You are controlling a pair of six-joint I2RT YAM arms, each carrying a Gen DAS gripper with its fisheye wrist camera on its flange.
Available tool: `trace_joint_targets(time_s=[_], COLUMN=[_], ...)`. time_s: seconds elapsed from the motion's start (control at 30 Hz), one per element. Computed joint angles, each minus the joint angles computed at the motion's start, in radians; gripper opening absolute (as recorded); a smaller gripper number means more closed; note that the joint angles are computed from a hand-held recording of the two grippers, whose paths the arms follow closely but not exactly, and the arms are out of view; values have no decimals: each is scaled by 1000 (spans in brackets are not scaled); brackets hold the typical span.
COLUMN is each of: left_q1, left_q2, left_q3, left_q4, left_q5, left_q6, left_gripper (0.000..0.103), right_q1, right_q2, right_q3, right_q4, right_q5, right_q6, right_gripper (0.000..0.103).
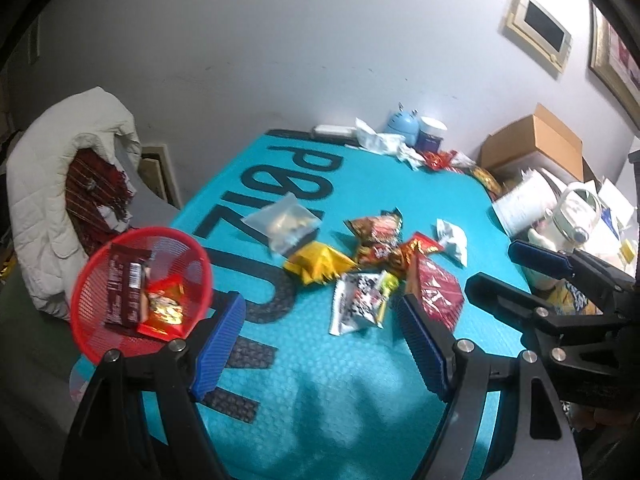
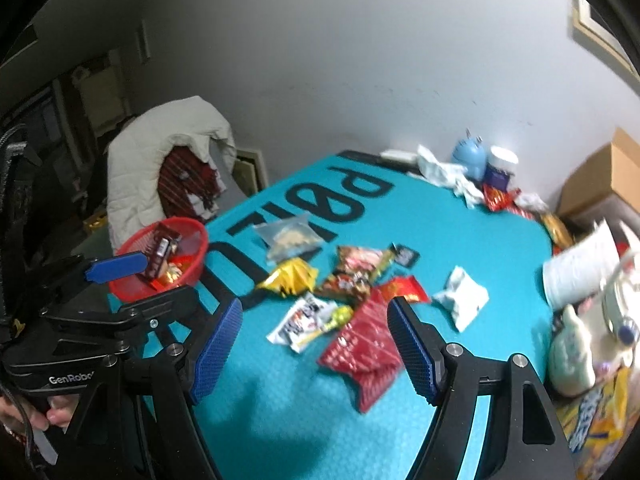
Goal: Organize snacks
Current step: 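Move both grippers back over the snack pile, then grasp the white packet with the left gripper while the right grasps the red bag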
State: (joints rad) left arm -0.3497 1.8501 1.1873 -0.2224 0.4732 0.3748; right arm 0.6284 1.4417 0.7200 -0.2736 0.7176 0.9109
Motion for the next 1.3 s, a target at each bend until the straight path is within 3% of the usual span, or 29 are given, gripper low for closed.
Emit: trace_joint_targets(time_s=[0.43,0.77,0.97,1.3], left_q1=[-57,-73,-83,-85], left_q2=[87,206,273,368], left_q3=[-9,94,169,298], left_q4=[16,-2,-11,-97], left_q5=[-28,-36,-76,-6], left_q6=[1,-30,-34,-38], left_gripper=[78,78,78,78], right_q1=[-50,-154,-235,-318], right_q2=[18,102,151,244], right_q3=[-140,-142,-134,-134], right_q4=[105,209,272,349], right_q5=[-93,-195,-229,-312], right_q6=[116,44,-9,-59], right_gripper=[76,77,88,90])
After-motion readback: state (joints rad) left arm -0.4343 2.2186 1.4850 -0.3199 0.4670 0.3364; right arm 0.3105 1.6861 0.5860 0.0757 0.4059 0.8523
